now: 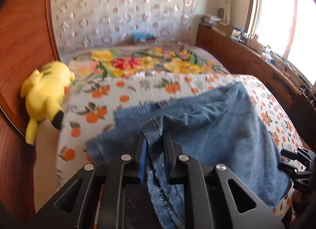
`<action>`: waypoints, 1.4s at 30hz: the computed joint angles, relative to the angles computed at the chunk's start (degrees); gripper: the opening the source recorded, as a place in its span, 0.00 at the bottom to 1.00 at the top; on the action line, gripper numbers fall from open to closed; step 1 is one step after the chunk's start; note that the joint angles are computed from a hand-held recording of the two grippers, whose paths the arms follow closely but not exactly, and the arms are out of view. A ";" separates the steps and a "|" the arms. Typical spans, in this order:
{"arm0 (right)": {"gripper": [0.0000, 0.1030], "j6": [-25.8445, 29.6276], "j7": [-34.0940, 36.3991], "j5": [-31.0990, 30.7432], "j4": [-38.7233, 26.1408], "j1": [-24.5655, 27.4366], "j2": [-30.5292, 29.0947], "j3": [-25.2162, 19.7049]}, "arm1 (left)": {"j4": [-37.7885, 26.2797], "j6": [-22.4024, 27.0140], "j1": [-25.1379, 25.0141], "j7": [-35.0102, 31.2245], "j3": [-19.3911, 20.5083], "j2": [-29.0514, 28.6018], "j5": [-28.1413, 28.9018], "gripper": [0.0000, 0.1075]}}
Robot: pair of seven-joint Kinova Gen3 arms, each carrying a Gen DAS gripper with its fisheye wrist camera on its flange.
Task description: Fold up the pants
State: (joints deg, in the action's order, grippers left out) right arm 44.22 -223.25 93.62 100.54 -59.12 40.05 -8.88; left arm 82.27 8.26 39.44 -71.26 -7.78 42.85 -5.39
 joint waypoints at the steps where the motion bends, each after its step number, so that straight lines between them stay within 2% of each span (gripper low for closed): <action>1: 0.41 -0.06 -0.32 0.28 0.19 0.05 -0.05 0.02 | 1.34 -2.00 1.21 0.78 -1.87 -0.89 0.12 0.15; 4: 0.41 0.14 -0.50 0.59 0.40 0.16 -0.07 -0.14 | 3.03 -4.42 3.26 2.23 -5.83 -2.93 1.34 0.15; 7: 0.41 0.10 0.19 0.29 0.12 0.28 0.04 -0.20 | -0.27 -0.51 1.57 0.96 -4.40 -2.19 1.59 0.16; 10: 0.41 -0.16 -0.61 0.81 0.50 0.49 -0.09 -0.23 | -3.67 4.27 2.91 2.78 -6.02 -0.18 0.05 0.17; 12: 0.41 -0.14 -0.68 0.95 0.57 0.64 -0.10 -0.34 | -3.19 4.88 2.56 4.26 -5.33 -0.21 -0.95 0.17; 14: 0.41 -0.07 -0.49 0.87 0.53 0.70 -0.09 -0.43 | -0.39 3.34 0.63 4.65 -2.45 -1.49 -1.19 0.23; 15: 0.41 -0.08 -0.48 0.91 0.53 0.73 -0.10 -0.45 | 1.06 2.33 0.37 4.75 -1.80 -2.09 -1.32 0.30; 19: 0.41 -0.01 -0.34 0.83 0.48 0.77 -0.06 -0.48 | 8.48 -2.54 2.30 5.03 -2.39 -4.81 -1.00 0.31; 23: 0.41 -0.04 -0.46 0.84 0.50 0.76 -0.06 -0.51 | 15.74 -7.23 5.65 4.86 -3.62 -6.90 1.76 0.31; 29: 0.41 -0.36 -0.26 0.61 0.39 0.89 -0.06 -0.44 | 20.47 -10.34 7.50 2.26 -1.90 -7.28 5.93 0.31; 33: 0.41 -0.46 -0.05 0.52 0.35 0.95 -0.06 -0.38 | 21.16 -10.83 12.93 0.52 -7.52 -6.32 10.47 0.31; 36: 0.41 -0.55 -0.25 0.62 0.39 0.96 -0.07 -0.36 | 21.77 -11.80 13.00 -0.14 -7.53 -6.54 12.58 0.31; 39: 0.42 -0.64 -0.43 0.84 0.55 1.09 -0.13 -0.39 | 22.32 -13.01 15.52 -1.38 -9.89 -5.92 14.99 0.31; 42: 0.42 -0.59 -0.47 0.88 0.58 1.15 -0.13 -0.47 | 23.23 -14.23 16.32 -3.56 -10.04 -5.81 16.77 0.19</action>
State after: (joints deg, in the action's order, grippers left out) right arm 43.62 -223.72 94.50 101.12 -57.97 39.92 -9.35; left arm 105.51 -5.97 55.76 -74.83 -17.81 37.04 11.38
